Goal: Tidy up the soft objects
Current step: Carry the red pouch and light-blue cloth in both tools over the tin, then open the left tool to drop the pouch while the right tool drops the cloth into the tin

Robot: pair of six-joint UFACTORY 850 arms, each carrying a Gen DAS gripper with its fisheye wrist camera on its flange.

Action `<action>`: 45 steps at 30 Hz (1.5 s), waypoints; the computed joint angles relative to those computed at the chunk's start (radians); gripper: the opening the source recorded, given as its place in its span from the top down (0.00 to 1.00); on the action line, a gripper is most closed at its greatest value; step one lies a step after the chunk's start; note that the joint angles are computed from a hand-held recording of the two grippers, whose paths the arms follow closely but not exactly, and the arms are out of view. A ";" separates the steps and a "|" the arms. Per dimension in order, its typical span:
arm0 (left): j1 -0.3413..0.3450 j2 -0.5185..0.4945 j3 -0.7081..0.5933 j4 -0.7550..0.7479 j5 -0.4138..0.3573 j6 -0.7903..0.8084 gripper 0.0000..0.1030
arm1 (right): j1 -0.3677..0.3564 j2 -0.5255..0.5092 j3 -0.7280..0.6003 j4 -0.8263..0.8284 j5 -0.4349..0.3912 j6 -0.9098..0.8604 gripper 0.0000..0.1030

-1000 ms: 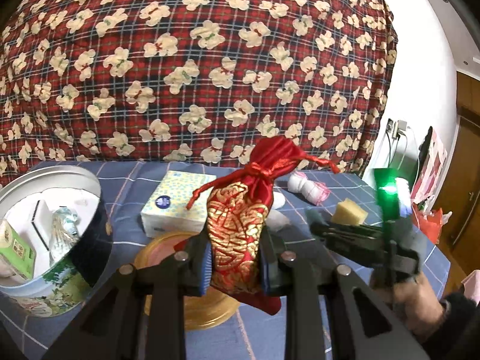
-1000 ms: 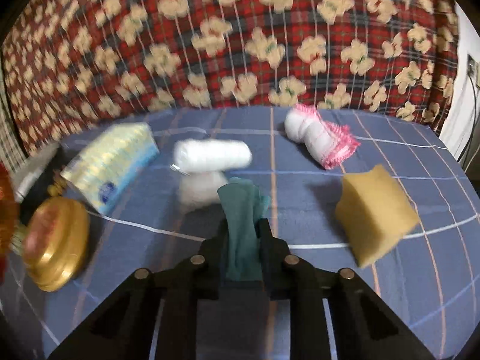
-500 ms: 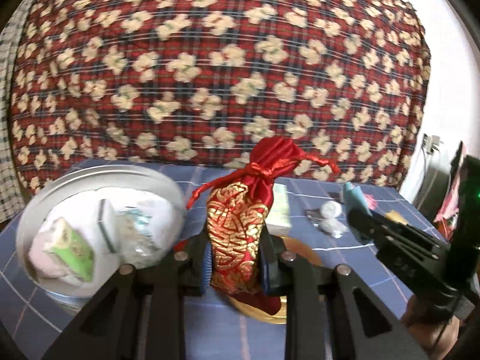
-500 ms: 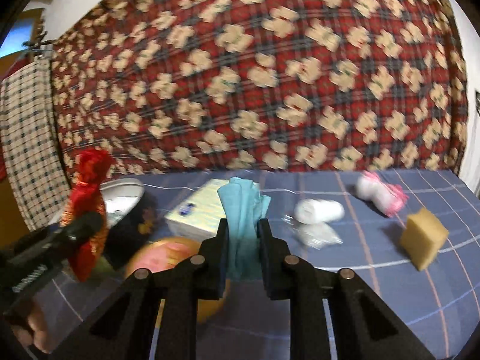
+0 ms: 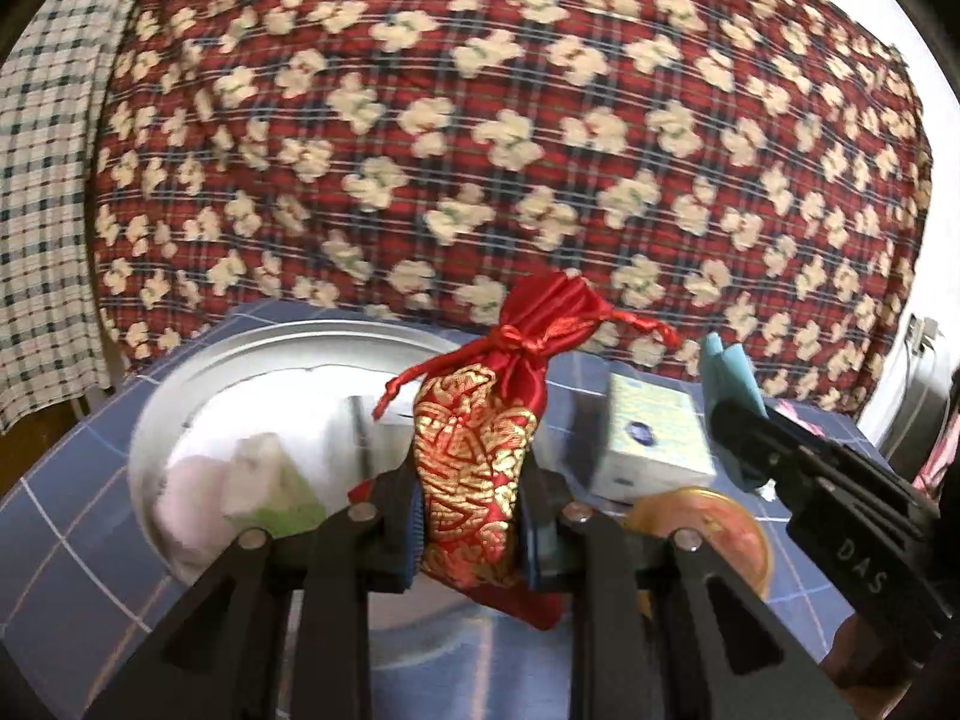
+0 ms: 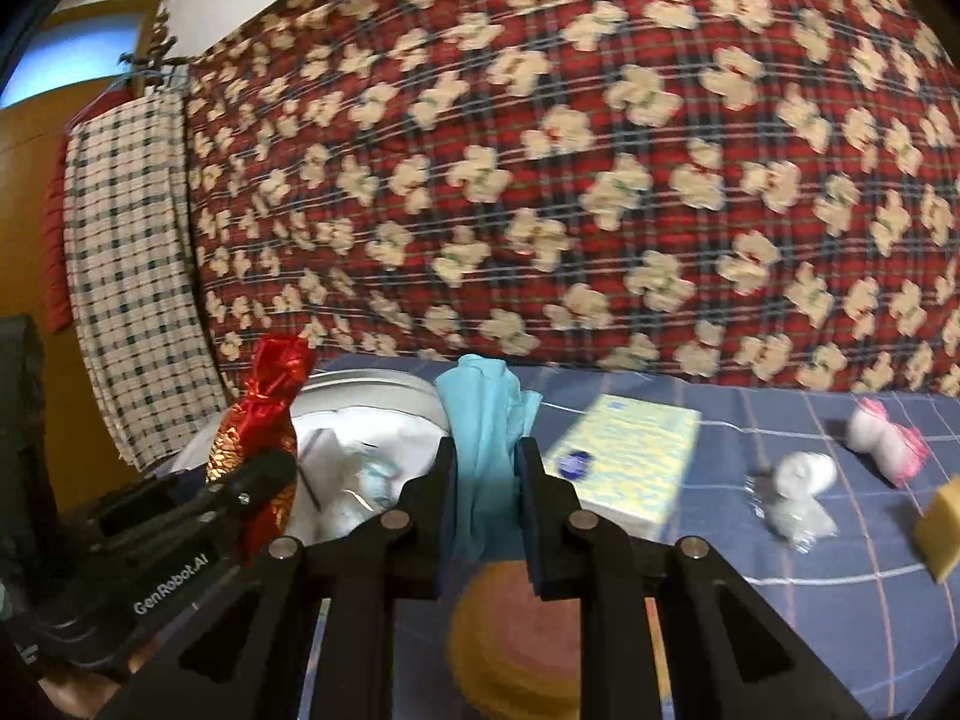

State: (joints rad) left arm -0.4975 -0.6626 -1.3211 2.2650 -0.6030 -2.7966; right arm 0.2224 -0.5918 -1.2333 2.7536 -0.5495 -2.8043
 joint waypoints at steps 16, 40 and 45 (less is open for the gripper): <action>0.083 0.025 0.047 -0.114 -0.041 0.056 0.77 | 0.113 -0.107 -0.150 0.075 0.003 -0.068 0.80; 0.134 -0.083 -0.093 -0.357 0.017 0.294 0.77 | 0.134 -0.292 -0.414 0.034 0.227 0.031 0.80; 0.124 -0.089 -0.101 -0.391 -0.021 0.342 0.77 | 0.132 -0.310 -0.442 -0.048 0.261 0.109 0.80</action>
